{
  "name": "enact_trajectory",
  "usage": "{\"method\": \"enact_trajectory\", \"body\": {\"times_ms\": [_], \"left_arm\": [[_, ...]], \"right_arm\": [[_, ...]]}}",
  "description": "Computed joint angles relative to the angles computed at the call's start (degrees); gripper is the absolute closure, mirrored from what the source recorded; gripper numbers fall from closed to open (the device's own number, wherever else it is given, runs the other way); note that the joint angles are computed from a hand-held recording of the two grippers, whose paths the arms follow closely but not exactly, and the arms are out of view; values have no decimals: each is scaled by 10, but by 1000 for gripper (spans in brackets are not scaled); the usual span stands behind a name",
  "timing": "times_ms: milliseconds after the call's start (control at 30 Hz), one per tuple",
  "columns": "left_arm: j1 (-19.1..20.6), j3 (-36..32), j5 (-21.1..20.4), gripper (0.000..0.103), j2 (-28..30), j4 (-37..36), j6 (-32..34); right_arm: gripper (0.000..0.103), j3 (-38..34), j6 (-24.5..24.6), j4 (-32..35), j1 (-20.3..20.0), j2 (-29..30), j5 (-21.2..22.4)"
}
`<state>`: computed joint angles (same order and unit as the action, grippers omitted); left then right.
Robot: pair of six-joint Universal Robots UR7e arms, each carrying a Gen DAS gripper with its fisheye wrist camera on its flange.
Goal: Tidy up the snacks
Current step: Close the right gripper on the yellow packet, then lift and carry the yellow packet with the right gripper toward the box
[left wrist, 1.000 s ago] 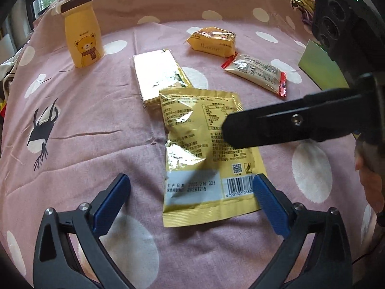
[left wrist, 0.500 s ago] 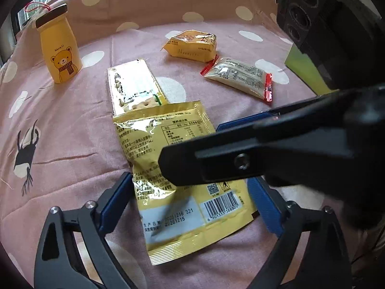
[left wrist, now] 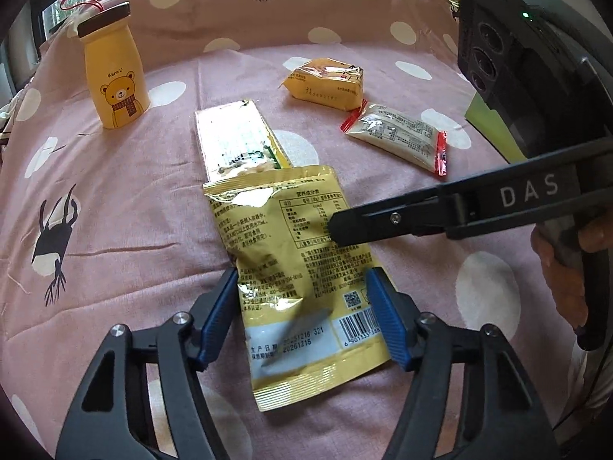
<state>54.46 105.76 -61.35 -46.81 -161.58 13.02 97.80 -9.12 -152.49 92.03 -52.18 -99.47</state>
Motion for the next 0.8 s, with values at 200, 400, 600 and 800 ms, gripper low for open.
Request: {"method": "enact_trajectory", "body": {"times_ms": [200, 400, 600, 800], "left_arm": [[3, 9, 1, 45, -11, 1, -3], [-7, 12, 28, 57, -7, -4, -2], [-8, 12, 28, 67, -11, 1, -7], [-17, 16, 27, 72, -13, -3, -1]], "right_arm": [[61, -10, 8, 8, -13, 5, 54], [80, -17, -28, -28, 38, 31, -83], [86, -4, -31, -46, 36, 24, -80], [88, 7, -41, -64, 39, 14, -70]]}}
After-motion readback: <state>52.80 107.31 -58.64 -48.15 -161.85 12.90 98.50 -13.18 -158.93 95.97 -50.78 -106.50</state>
